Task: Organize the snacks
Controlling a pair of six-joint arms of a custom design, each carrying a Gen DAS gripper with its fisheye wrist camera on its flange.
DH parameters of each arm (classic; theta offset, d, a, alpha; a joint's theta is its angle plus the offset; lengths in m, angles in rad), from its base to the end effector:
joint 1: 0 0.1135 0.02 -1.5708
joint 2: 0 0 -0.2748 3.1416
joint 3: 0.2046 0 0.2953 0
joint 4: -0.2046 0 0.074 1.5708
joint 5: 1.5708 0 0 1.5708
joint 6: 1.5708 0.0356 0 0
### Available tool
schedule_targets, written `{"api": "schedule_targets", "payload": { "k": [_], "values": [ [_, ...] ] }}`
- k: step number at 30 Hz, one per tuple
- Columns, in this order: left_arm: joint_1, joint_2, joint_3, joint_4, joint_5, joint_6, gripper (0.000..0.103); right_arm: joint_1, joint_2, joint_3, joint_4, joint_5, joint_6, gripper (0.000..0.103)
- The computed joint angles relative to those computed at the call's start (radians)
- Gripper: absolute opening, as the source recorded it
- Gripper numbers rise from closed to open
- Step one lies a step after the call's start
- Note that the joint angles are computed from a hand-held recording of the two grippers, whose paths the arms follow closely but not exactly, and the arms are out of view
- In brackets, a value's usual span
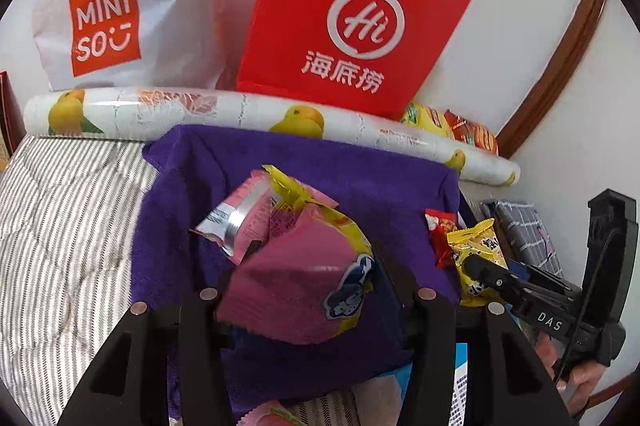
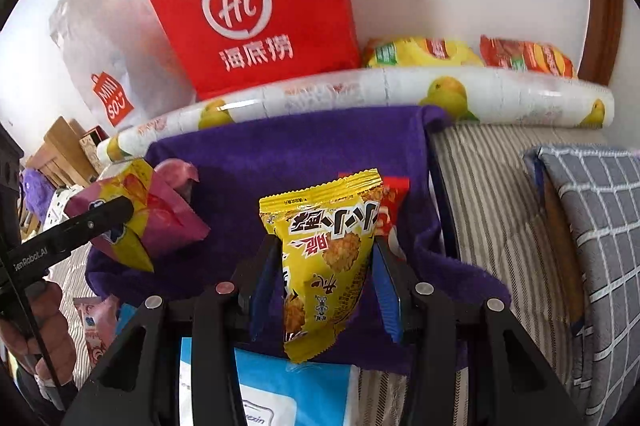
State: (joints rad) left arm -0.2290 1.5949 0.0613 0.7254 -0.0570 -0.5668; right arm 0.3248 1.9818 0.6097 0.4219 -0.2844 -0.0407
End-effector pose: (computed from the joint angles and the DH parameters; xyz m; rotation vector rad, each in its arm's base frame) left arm 0.1689 -0.0373 0.0223 -0.4304 2.3609 -0.3097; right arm 0.2893 0.1079 0.0058 -0.5734 2.4641 0.4729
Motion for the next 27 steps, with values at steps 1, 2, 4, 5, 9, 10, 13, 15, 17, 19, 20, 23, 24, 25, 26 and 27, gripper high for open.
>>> {"api": "schedule_targets", "payload": {
  "k": [1,2,4,5,9,10,13,15,17,19,20,23,24,25,26,27],
  "values": [
    [-0.001,0.024,0.007,0.01,0.005,-0.001,0.051,-0.007,0.005,0.006,-0.011,-0.016,0.0,0.045],
    [-0.001,0.055,0.014,0.027,0.011,-0.007,0.051,-0.012,0.008,0.01,-0.019,-0.025,0.003,0.045],
    [0.001,0.105,0.03,0.043,0.028,-0.014,0.051,-0.012,0.007,0.007,-0.01,-0.023,0.01,0.045],
    [0.003,0.123,0.032,0.058,0.036,-0.02,0.051,-0.01,0.008,0.006,-0.008,-0.022,0.009,0.045],
    [-0.005,0.124,0.029,0.062,0.028,-0.027,0.051,0.002,0.01,0.007,-0.004,0.0,0.017,0.045],
    [-0.005,0.13,0.028,0.071,0.027,-0.03,0.052,0.003,0.01,0.008,-0.005,0.0,0.016,0.045],
    [-0.001,0.127,0.027,0.067,0.034,-0.031,0.052,0.003,0.012,0.013,-0.017,0.01,0.025,0.045],
    [-0.001,0.125,0.027,0.065,0.034,-0.035,0.052,0.005,0.006,0.007,-0.012,0.02,0.028,0.045],
    [-0.005,0.121,0.027,0.059,0.03,-0.037,0.052,0.008,0.003,0.003,-0.006,0.029,0.028,0.045],
    [-0.003,0.124,0.027,0.063,0.03,-0.036,0.052,0.012,0.008,0.007,-0.011,0.036,0.025,0.045],
    [-0.004,0.123,0.027,0.061,0.029,-0.037,0.052,0.012,0.009,0.008,-0.013,0.037,0.024,0.045],
    [0.002,0.123,0.027,0.061,0.037,-0.039,0.052,0.009,0.01,0.01,-0.015,0.033,0.029,0.045],
    [0.002,0.124,0.028,0.061,0.039,-0.04,0.053,0.009,0.011,0.011,-0.016,0.033,0.029,0.045],
    [0.005,0.129,0.029,0.064,0.043,-0.039,0.054,0.009,0.011,0.012,-0.017,0.033,0.03,0.045],
    [0.009,0.137,0.031,0.07,0.049,-0.039,0.055,0.009,0.013,0.014,-0.019,0.033,0.03,0.045],
    [0.012,0.144,0.034,0.073,0.054,-0.039,0.056,0.01,0.015,0.015,-0.02,0.034,0.032,0.045]
  ]
}}
